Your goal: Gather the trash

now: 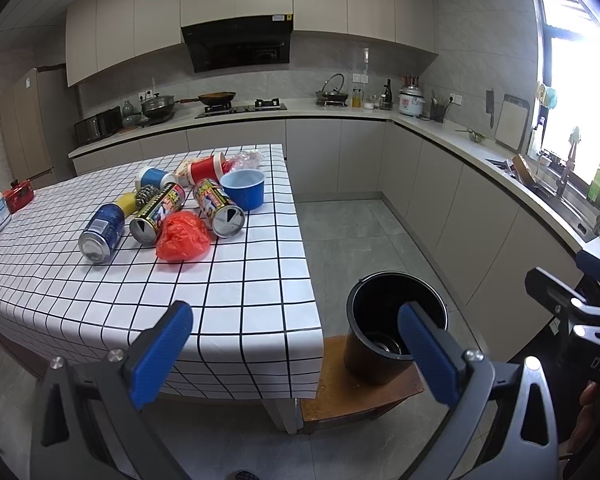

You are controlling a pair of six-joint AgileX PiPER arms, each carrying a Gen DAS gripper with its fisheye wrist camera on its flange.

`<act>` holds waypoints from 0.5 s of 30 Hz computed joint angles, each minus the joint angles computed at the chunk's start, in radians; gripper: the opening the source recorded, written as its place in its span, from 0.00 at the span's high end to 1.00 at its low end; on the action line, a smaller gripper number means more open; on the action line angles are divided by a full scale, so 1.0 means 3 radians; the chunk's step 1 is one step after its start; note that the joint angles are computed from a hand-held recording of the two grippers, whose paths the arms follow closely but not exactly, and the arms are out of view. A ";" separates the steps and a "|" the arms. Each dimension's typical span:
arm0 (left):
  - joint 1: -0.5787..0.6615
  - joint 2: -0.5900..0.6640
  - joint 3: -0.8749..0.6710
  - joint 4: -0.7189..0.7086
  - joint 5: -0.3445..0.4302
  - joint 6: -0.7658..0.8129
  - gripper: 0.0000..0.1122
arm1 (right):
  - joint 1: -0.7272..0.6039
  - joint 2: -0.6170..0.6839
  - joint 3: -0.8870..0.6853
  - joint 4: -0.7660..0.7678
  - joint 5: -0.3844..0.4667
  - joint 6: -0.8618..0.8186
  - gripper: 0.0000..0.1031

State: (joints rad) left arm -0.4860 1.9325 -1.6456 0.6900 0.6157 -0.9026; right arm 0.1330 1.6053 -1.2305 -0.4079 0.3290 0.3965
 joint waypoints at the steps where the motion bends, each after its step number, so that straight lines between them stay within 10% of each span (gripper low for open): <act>1: 0.0000 0.0003 -0.0002 0.0001 -0.0003 -0.0002 0.08 | -0.0001 -0.0001 0.0002 0.0012 -0.0001 -0.0007 0.00; 15: 0.0002 0.0018 -0.0021 -0.0008 0.0003 0.0000 0.08 | 0.0000 0.0029 -0.0031 0.0076 -0.0003 -0.0095 0.00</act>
State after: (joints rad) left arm -0.4855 1.9378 -1.6519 0.6874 0.6166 -0.9026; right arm 0.1330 1.6141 -1.2398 -0.3851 0.3282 0.3679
